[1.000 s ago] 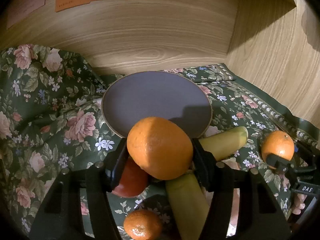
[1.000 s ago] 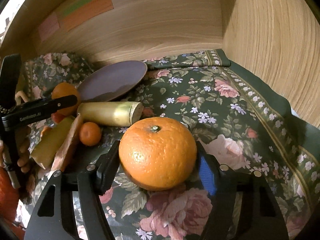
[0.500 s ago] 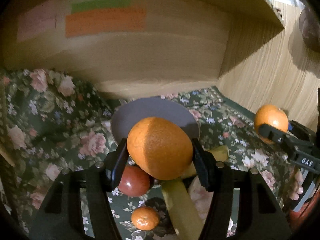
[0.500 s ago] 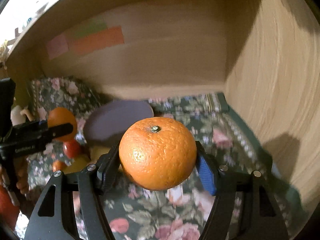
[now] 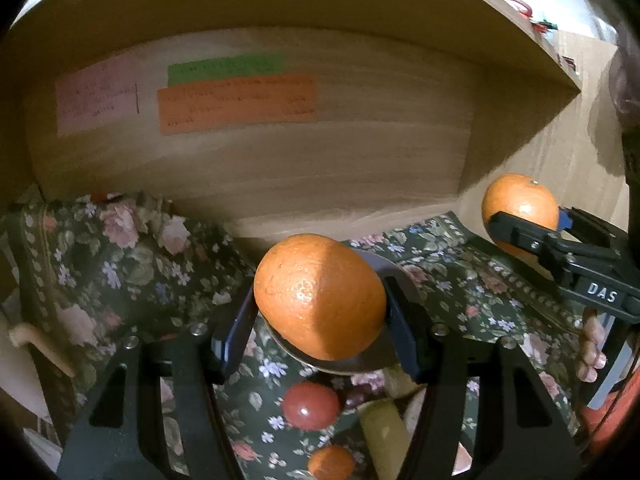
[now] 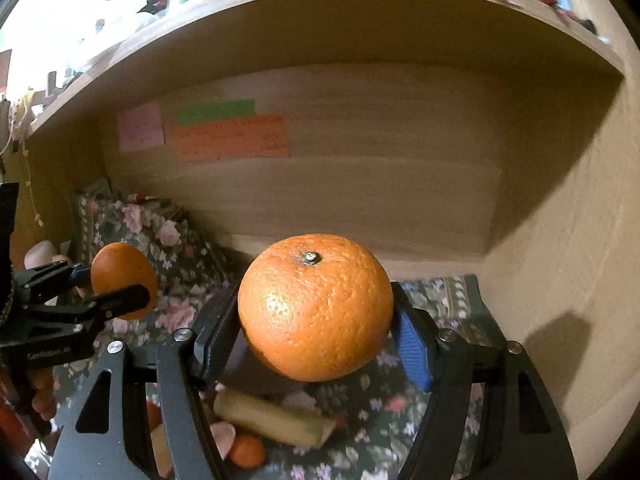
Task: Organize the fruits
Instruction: 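Set both large oranges onto the dark plate and open both tools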
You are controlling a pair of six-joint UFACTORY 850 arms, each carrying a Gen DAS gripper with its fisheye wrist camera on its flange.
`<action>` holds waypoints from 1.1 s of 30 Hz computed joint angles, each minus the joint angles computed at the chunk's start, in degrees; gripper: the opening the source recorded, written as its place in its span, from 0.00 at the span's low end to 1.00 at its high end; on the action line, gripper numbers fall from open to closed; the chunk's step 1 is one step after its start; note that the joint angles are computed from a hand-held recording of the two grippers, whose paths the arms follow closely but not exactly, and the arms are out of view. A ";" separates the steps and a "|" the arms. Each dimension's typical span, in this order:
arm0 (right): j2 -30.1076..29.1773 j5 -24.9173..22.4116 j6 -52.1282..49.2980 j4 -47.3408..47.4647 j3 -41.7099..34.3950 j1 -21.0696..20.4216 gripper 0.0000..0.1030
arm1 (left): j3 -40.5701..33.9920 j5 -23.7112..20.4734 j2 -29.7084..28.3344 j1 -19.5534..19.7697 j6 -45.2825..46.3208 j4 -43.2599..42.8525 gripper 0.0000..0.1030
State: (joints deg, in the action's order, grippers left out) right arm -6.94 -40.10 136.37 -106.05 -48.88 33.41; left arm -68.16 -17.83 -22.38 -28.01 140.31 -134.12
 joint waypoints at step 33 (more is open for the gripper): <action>-20.10 21.16 -45.83 33.55 -21.26 -12.60 0.65 | -34.79 1.24 -26.16 -0.86 -92.16 94.14 0.59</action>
